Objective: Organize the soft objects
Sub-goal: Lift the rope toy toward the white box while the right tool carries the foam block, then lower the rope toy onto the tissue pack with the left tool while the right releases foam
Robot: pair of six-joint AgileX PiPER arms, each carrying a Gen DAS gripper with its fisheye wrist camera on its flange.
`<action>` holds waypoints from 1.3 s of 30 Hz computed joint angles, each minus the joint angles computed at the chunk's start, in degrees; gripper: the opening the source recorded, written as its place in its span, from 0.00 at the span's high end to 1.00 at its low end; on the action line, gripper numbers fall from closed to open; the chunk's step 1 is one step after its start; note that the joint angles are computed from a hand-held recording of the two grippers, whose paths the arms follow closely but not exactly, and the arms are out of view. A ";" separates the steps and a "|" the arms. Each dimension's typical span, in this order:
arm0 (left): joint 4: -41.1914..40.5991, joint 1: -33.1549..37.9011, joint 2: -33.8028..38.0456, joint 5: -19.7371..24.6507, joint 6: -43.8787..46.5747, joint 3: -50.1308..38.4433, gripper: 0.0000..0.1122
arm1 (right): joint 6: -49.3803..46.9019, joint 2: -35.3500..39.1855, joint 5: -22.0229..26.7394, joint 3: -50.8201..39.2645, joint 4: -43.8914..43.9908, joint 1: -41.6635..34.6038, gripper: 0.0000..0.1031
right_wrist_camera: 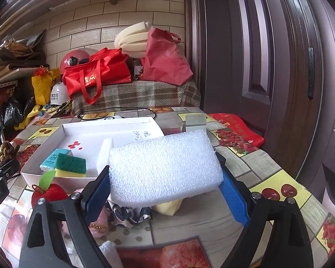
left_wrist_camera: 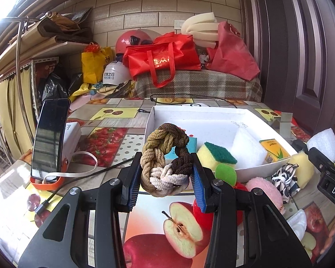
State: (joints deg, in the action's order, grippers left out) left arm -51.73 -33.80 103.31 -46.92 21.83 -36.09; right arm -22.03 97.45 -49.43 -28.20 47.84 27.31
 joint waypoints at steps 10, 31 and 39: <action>0.54 2.02 1.80 -0.11 1.28 -3.09 0.64 | 0.74 2.41 0.56 -3.50 -4.27 -3.51 0.11; 6.90 12.00 5.28 5.76 -3.10 -9.71 0.64 | 0.19 7.24 4.90 -12.17 -9.62 -6.94 0.11; 5.29 14.85 8.83 11.86 1.35 -17.50 0.64 | -2.42 10.65 10.62 -19.04 -9.36 -7.98 0.11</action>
State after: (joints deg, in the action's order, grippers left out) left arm -46.43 -18.95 112.14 -35.06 23.18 -53.59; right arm -24.45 108.10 -38.81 -47.24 38.49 19.33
